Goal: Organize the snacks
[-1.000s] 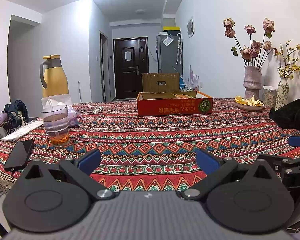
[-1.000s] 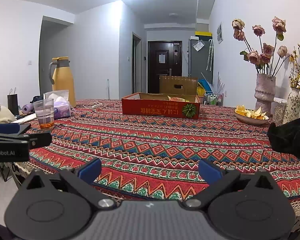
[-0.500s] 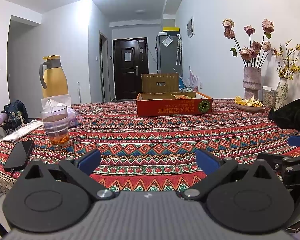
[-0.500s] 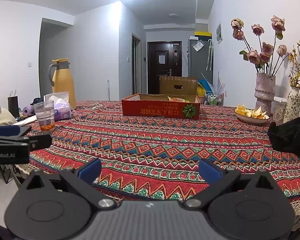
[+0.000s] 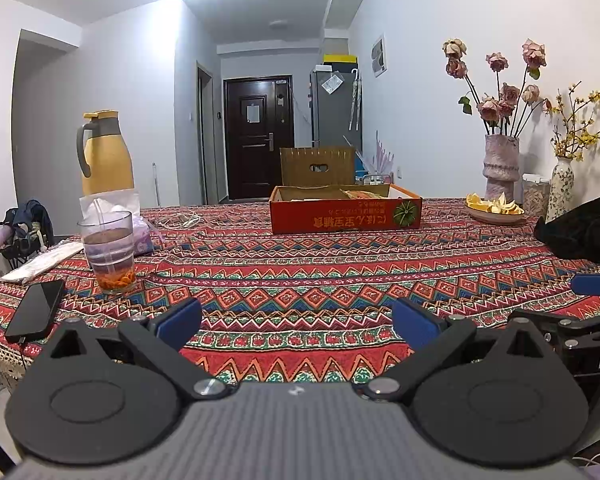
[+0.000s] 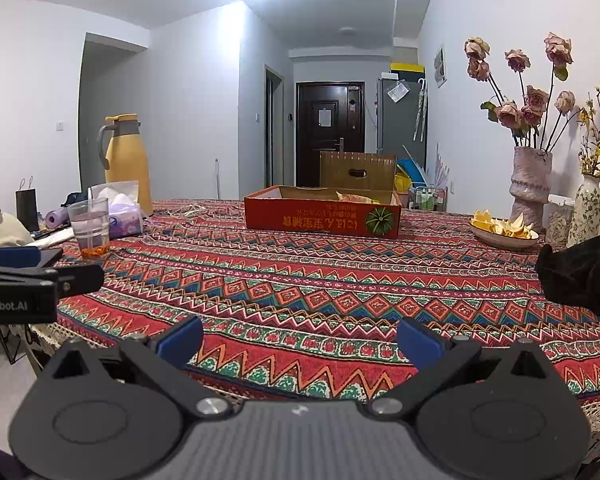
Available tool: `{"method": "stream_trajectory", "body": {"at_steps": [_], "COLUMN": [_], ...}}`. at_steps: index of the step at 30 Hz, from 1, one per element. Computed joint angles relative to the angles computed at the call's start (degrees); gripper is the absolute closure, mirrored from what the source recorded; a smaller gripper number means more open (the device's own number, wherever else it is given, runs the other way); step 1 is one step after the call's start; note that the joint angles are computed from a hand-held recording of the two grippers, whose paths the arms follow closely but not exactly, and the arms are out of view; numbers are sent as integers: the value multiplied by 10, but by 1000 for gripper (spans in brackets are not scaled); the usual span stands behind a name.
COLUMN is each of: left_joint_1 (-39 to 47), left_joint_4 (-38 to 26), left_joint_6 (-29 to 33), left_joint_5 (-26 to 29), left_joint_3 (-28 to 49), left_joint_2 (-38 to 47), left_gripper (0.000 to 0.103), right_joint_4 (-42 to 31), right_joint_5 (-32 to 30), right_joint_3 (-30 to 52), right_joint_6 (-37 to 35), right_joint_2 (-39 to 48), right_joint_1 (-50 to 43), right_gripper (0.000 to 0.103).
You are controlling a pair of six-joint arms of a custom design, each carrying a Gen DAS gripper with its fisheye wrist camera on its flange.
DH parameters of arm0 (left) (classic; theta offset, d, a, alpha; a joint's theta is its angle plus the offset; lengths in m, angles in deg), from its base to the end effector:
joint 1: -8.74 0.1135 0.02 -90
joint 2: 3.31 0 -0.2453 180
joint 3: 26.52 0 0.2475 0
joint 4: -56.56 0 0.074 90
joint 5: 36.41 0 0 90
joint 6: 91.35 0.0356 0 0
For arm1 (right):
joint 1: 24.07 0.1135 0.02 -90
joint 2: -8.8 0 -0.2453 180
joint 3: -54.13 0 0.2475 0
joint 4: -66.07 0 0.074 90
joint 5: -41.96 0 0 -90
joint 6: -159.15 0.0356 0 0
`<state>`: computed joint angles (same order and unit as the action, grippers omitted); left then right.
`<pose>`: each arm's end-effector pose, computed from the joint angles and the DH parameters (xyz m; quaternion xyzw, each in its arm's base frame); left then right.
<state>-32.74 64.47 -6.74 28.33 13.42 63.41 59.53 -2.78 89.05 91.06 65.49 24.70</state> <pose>0.1932 -0.1506 0.1930 0.1250 0.7941 -0.0625 0.5915 0.1524 0.1355 0.1797 0.0078 0.8166 0.0043 0.5771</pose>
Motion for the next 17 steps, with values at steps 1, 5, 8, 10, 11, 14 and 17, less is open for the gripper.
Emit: {"method": "stream_trajectory", "body": {"at_steps": [1, 5, 8, 10, 11, 14, 17], "left_joint_1": [0, -2, -2, -3, -4, -5, -3], "left_joint_4": [0, 0, 0, -2, -2, -2, -1], "left_joint_6": [1, 1, 0, -1, -2, -2, -6], "left_joint_5": [-1, -3, -3, -4, -4, -5, -3], "left_joint_3": [0, 0, 1, 2, 3, 3, 1], "left_joint_2": [0, 1, 1, 3, 4, 4, 4], "left_gripper": [0, 0, 0, 0, 0, 0, 0], "right_joint_4": [0, -1, 0, 0, 0, -1, 0], "right_joint_5": [0, 1, 1, 2, 0, 0, 0], "right_joint_3": [0, 0, 0, 0, 0, 0, -1], "right_joint_6": [0, 1, 1, 1, 1, 1, 0], "right_joint_2": [1, 2, 1, 2, 2, 2, 2], "right_joint_1": [0, 1, 1, 2, 1, 0, 0], "right_gripper": [0, 0, 0, 0, 0, 0, 0]}}
